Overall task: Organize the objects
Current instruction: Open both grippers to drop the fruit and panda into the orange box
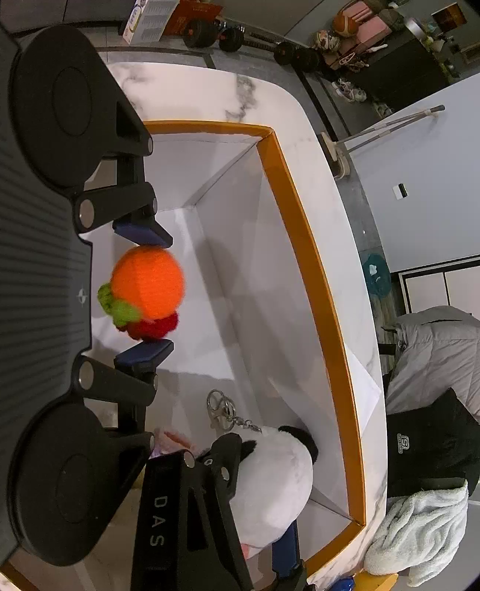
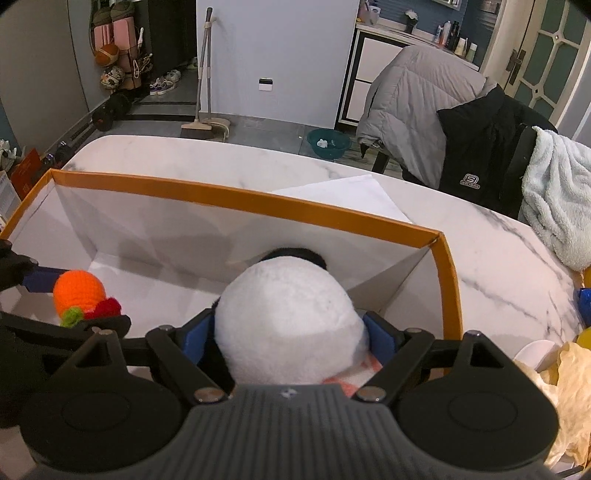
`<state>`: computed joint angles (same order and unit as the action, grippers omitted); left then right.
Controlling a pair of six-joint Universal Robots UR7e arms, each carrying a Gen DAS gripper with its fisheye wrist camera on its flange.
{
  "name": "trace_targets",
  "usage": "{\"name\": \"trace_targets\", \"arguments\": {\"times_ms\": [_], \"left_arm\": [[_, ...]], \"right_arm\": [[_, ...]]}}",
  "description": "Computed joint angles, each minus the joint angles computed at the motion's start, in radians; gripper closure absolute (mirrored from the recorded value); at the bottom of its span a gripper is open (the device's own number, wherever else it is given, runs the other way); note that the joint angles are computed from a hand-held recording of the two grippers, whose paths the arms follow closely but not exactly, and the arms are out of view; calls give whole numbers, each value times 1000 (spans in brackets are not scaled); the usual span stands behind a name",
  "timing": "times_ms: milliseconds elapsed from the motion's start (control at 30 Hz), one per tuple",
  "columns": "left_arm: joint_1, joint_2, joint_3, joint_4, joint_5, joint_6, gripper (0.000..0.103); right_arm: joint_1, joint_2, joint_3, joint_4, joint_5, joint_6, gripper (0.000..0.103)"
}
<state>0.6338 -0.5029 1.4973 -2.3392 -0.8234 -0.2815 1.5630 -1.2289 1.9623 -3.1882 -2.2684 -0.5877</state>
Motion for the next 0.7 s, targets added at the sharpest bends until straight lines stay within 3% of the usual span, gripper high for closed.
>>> {"name": "trace_targets", "arguments": {"times_ms": [233, 600, 700], "left_arm": [[-5, 3, 4, -15, 11, 24, 33], [-15, 2, 32, -82, 36, 59, 31], [-26, -2, 61, -140, 64, 78, 23]], "right_arm": [[-5, 3, 1, -14, 3, -5, 14], [5, -26, 26, -57, 37, -19, 15], [14, -43, 37, -63, 44, -27, 15]]}}
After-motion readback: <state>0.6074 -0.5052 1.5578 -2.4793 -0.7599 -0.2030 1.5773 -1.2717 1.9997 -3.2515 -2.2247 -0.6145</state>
